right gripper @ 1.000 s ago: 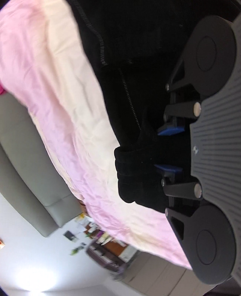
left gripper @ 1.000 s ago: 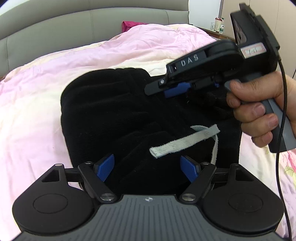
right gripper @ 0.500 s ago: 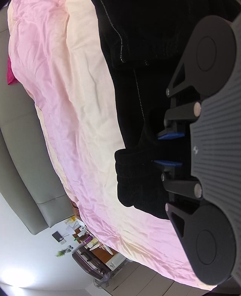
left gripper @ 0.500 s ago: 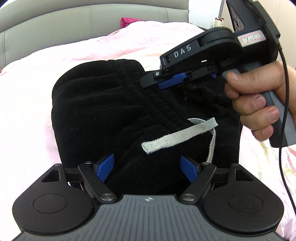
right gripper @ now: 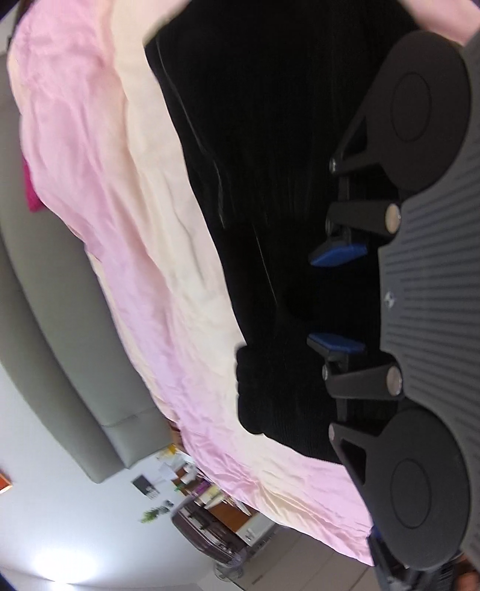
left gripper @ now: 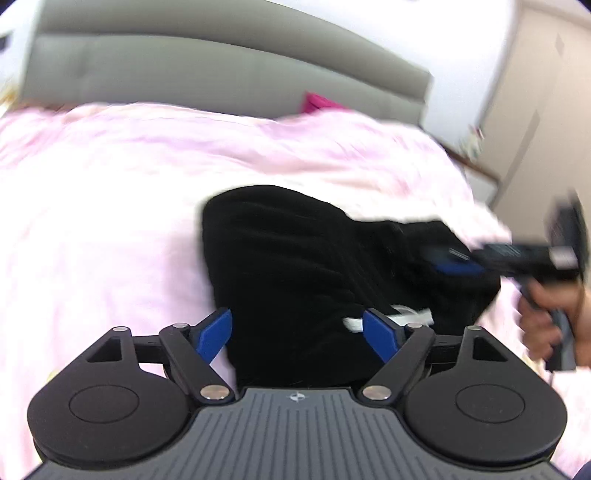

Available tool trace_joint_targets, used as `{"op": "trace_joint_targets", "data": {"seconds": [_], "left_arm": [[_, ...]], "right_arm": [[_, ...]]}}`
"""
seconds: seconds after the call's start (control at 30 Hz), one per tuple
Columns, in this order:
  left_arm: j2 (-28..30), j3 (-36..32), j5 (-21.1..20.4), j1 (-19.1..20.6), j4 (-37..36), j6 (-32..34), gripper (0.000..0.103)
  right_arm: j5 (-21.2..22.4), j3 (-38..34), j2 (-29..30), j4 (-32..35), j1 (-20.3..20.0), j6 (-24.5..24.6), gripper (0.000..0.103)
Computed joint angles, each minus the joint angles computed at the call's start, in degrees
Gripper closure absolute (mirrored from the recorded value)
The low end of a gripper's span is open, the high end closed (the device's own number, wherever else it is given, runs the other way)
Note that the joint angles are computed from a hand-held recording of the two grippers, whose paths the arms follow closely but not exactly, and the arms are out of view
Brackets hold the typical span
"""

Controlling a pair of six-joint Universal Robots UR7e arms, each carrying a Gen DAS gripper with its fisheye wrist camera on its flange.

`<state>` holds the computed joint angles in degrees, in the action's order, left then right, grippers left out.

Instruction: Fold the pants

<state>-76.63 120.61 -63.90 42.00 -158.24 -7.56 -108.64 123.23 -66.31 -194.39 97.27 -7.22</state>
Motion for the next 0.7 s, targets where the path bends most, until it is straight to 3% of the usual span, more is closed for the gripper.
{"op": "trace_joint_targets", "data": {"seconds": [0.13,0.2,0.3,0.4,0.53,0.6,0.7], "left_arm": [[-1.49,-1.84,-6.2,5.55,7.04,-6.69,0.006],[-0.44,-3.35,-9.27,8.08,10.27,-10.6,0.006],[0.74,-2.32,-10.34,9.22,8.13,-15.45,0.006],[1.21,-1.9,-12.96,10.52,4.57,-18.93,0.004],[3.22,-2.99,-15.1,11.46,3.65,-21.48,0.001],[4.67,-3.31,-16.15,11.62,2.72,-21.73,0.001],[6.11,-4.44,-17.87,12.33,3.21,-21.79,0.0]], "right_arm": [[-4.61,6.17,-8.56,-4.58,-3.3,-1.16,0.032],[-6.51,8.31,-12.63,-4.99,-5.78,-0.36,0.032],[-6.98,10.19,-16.51,-6.26,-9.84,1.68,0.032],[-1.91,11.09,-18.72,-6.62,-14.62,6.08,0.032],[5.31,9.1,-19.04,-1.31,-20.06,12.1,0.035],[9.14,8.0,-18.56,1.06,-22.03,12.94,0.035],[9.55,6.12,-17.39,4.65,-22.56,10.78,0.035]]}}
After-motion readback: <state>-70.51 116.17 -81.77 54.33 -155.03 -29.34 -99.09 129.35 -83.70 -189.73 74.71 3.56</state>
